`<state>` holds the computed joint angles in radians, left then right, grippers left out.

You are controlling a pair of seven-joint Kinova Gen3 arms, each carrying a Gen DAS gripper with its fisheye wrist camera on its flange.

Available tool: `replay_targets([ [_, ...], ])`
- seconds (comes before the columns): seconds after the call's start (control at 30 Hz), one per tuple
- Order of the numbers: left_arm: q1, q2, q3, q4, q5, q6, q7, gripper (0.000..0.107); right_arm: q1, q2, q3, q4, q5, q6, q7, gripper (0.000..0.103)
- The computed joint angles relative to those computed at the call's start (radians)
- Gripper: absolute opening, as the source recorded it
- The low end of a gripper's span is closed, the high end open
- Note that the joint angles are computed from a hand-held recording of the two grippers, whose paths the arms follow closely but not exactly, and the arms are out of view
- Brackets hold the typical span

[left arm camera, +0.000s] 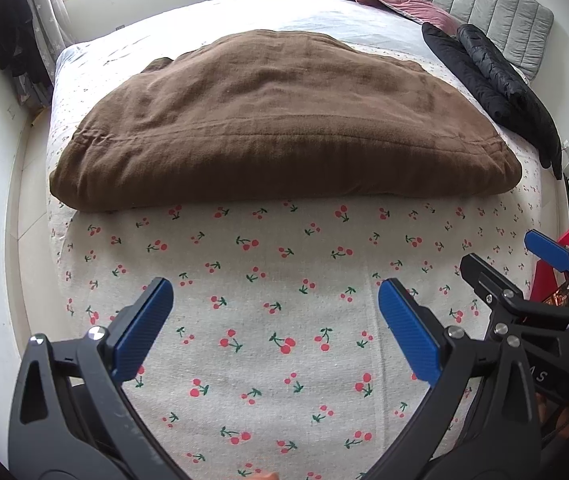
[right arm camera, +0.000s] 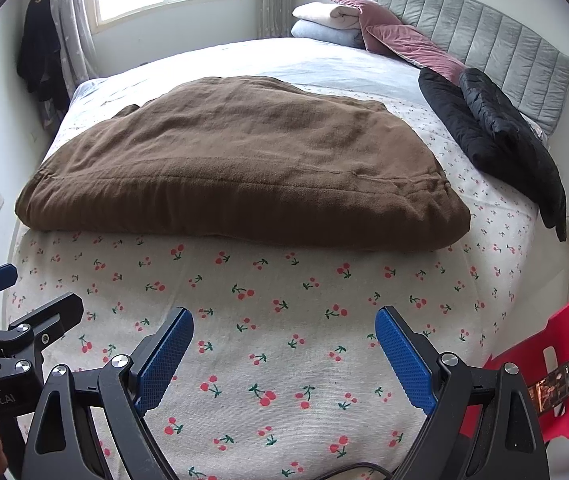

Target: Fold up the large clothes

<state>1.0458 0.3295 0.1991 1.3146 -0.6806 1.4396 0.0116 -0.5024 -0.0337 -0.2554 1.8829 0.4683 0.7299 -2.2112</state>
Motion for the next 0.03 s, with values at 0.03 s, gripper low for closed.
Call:
replay_targets([
  [0.03, -0.002, -0.002, 0.000, 0.003, 0.001, -0.005, -0.001, 0.102, 0.001, 0.001, 0.002, 0.000, -0.004, -0.001, 0.005, 0.093],
])
